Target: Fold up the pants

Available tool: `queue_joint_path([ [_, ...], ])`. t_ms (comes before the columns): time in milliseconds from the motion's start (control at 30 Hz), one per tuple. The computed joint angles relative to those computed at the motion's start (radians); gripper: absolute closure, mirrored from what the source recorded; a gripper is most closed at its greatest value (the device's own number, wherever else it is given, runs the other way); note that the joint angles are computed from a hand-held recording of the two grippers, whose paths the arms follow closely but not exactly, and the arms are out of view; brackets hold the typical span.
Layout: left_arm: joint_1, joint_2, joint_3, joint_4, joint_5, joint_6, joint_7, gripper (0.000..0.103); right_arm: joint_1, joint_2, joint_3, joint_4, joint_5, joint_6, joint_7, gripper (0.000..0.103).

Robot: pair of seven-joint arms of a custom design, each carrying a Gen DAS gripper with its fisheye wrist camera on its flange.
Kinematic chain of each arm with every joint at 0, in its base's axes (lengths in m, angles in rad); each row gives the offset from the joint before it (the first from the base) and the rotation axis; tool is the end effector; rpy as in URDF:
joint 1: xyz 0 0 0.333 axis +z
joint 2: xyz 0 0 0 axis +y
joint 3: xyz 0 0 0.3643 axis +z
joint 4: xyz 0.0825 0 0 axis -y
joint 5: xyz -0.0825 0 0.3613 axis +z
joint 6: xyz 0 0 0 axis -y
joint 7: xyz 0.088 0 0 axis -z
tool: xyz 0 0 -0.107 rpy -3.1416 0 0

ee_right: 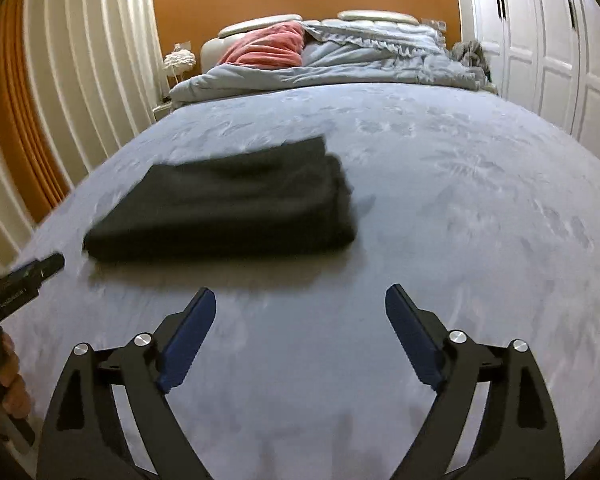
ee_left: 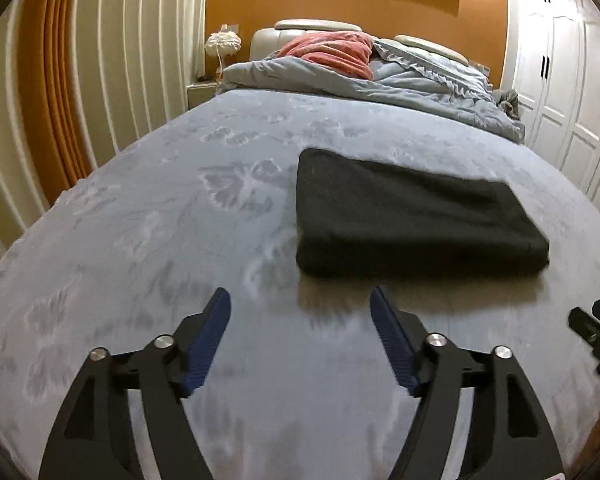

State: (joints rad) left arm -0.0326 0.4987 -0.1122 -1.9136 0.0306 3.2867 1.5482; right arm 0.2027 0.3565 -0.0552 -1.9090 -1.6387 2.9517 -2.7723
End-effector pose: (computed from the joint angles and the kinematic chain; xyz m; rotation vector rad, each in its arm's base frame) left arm 0.6814 -0.0895 0.3998 -1.6291 1.8297 -0.9080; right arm 0.6082 0.1606 0.3954 -1.4715 1.8570 -0.8105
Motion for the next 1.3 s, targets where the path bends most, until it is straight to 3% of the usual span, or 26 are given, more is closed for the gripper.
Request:
queue_joint_path([
  [67, 0.049, 0.010, -0.066, -0.018, -0.009, -0.021, -0.014, 0.032, 0.040, 0.019, 0.008, 0.004, 0.081, -0.119, -0.103, 0.014],
  [100, 0.049, 0.019, -0.067, -0.019, -0.011, -0.027, -0.019, 0.032, 0.055, 0.036, 0.013, 0.020, 0.171, -0.166, -0.209, 0.014],
  [133, 0.016, 0.018, -0.034, -0.017, -0.011, -0.046, -0.022, 0.032, 0.068, 0.049, 0.010, 0.034, 0.220, -0.193, -0.269, 0.014],
  [167, -0.010, 0.018, -0.007, -0.010, -0.006, -0.063, -0.023, 0.032, 0.072, 0.061, -0.001, 0.045, 0.234, -0.184, -0.284, 0.014],
  [233, -0.014, 0.010, -0.003, -0.031, -0.004, -0.035, -0.023, 0.032, 0.086, 0.059, -0.031, 0.036, 0.231, -0.161, -0.257, 0.009],
  [400, -0.015, 0.006, 0.002, -0.050, -0.004, 0.006, -0.026, 0.032, 0.097, 0.054, -0.067, 0.020, 0.266, -0.134, -0.253, 0.009],
  [500, -0.061, -0.004, 0.051, -0.065, -0.013, 0.017, -0.033, 0.032, 0.110, 0.058, -0.079, 0.021, 0.284, -0.125, -0.276, 0.009],
  [633, -0.113, -0.007, 0.106, -0.074, -0.022, 0.037, -0.028, 0.032, 0.129, 0.051, -0.101, 0.015, 0.225, -0.114, -0.210, 0.009],
  [833, -0.158, -0.007, 0.153, -0.075, -0.043, 0.038, -0.021, 0.032, 0.119, 0.047, -0.083, 0.016, 0.179, -0.133, -0.172, 0.008],
  [1067, -0.301, -0.005, 0.295, -0.087, -0.101, 0.053, 0.000, 0.032, 0.109, 0.047, -0.069, 0.017, 0.173, -0.138, -0.169, 0.008],
  [1300, -0.300, -0.005, 0.293, -0.084, -0.119, 0.051, 0.016, 0.032, 0.105, 0.047, -0.065, 0.017, 0.176, -0.140, -0.171, 0.008],
])
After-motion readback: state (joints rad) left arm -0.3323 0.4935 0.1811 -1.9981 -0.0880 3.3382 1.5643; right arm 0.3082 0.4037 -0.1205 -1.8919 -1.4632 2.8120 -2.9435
